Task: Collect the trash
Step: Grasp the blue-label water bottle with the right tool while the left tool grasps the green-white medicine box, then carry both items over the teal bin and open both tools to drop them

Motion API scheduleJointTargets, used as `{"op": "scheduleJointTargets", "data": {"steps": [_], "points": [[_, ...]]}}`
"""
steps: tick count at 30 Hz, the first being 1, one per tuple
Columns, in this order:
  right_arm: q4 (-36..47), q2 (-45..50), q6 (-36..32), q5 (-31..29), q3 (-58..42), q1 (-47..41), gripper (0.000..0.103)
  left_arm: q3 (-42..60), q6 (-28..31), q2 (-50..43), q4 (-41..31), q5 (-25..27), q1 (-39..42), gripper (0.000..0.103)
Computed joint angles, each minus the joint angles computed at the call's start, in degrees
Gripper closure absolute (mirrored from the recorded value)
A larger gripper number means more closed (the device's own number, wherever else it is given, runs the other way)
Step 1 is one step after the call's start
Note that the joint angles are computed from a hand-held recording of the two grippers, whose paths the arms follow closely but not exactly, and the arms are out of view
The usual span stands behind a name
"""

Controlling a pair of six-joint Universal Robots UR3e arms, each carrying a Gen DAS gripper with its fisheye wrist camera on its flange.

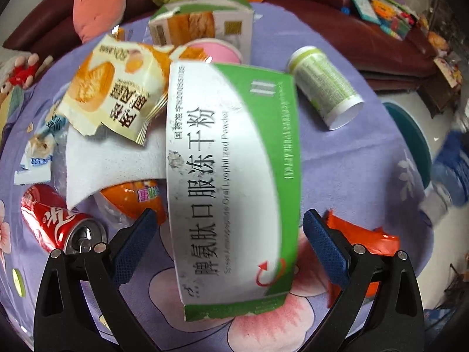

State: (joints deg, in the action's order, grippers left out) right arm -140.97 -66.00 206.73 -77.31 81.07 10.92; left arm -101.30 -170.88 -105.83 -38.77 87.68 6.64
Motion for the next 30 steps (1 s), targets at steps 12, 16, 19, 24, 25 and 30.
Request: {"op": "scheduleJointTargets", "data": {"steps": [12,16,19,24,25,30], "points": [[-5.71,-0.15,0.06,3.32,5.94,-1.34,0.034,1.30,-2.84,3.45,-0.51,-3.64,4.83,0.027],[-7.68,-1.36,-0.02,4.35,8.34,-2.68,0.034,1.98,-3.35,7.01,-1.09,-4.78,4.83,0.027],[-9.85,-3.06,0.19,5.03,11.37,-4.25,0.034,4.54,-3.21,8.60,-2.90,-5.58,2.64,0.027],[-14.02,-8.09,1.16,4.67,17.69,-8.31,0.034,10.51,-2.61,6.03,-5.54,-7.75,-2.95,0.027],[-14.84,-9.48,1.31,4.13,19.14,-9.54,0.034,13.83,-2.53,3.77,-6.72,-7.66,-5.03,0.027],[-17.47,-16.67,1.25,1.12,26.55,-17.29,0.034,33.19,-3.27,-10.53,-13.13,-8.81,-13.88,0.027]]}}
